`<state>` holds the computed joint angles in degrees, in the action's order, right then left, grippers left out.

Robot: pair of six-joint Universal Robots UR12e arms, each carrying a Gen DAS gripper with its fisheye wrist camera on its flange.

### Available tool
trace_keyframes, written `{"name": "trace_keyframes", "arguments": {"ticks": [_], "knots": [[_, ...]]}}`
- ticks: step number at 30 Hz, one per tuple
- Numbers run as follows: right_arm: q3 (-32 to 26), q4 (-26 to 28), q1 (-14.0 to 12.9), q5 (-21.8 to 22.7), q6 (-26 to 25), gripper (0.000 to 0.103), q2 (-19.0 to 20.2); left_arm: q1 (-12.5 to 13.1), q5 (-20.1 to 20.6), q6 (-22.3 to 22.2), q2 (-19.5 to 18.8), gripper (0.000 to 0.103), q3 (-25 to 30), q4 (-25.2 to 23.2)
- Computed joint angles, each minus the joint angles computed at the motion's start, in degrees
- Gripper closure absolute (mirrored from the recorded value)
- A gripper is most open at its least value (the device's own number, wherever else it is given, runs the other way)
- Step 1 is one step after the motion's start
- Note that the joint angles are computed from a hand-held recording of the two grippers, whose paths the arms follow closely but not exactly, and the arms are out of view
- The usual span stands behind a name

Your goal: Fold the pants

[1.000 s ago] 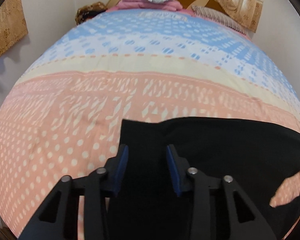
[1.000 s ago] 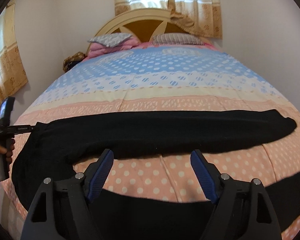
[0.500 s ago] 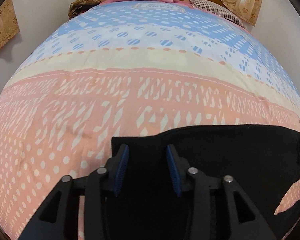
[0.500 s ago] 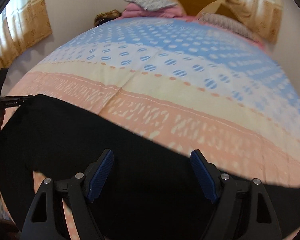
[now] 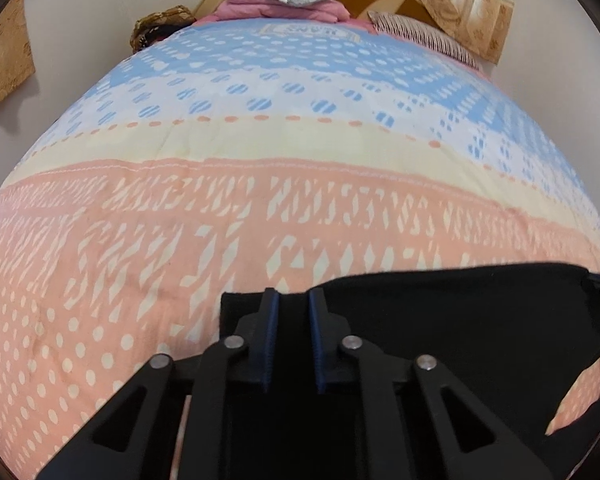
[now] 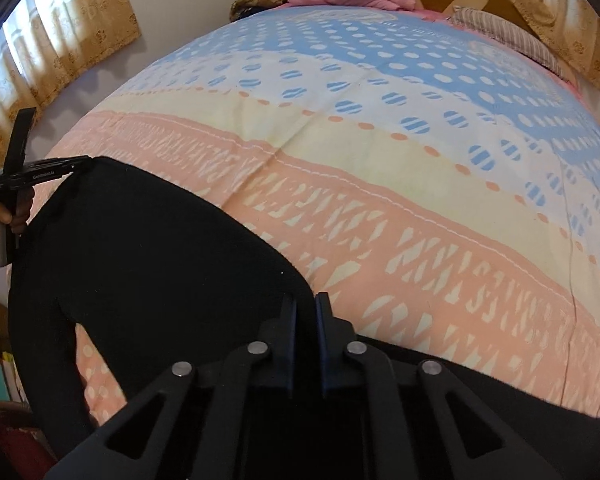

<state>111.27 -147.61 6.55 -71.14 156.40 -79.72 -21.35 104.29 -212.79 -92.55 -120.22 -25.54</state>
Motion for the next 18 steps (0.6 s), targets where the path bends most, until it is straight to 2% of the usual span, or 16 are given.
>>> {"name": "trace_keyframes", "arguments": {"ticks": [1,6,9,11,14,16,18], "knots": [[0.38,-1.00,0.11,-0.21,0.59,0.096,-0.53,-0.24,0.52,-0.04,0.11,0.101,-0.07,0.42],[4.06,-5.97,-0.45,1.97,2.50,0.096,-5.51,-2.08,6.40,0.81,2.69,0.100,-1.30,5.14],[5.92,-7.38,-0.26,2.14,1.96,0.097,-8.20,-3.52,9.61,1.92,3.74,0.100,-0.99,3.27],[6.90,-8.43,0.19,1.27,1.90,0.097,-9.36,-3.85,8.09,1.61,4.96,0.100,-1.22,1.98],[9.00,-10.47,0.47,2.07,1.68,0.097,-11.80,-4.61,3.84,-0.44,6.37,0.091,-1.37,0.40],[10.14,-11.55,0.60,2.74,0.87,0.097,-12.99,-5.62,0.84,-1.74,6.58,0.074,-1.69,1.88],[11.91,-11.77,0.47,4.71,-0.53,0.097,-14.93,-6.92,-1.01,-2.69,6.44,0.041,-2.09,3.40]]}}
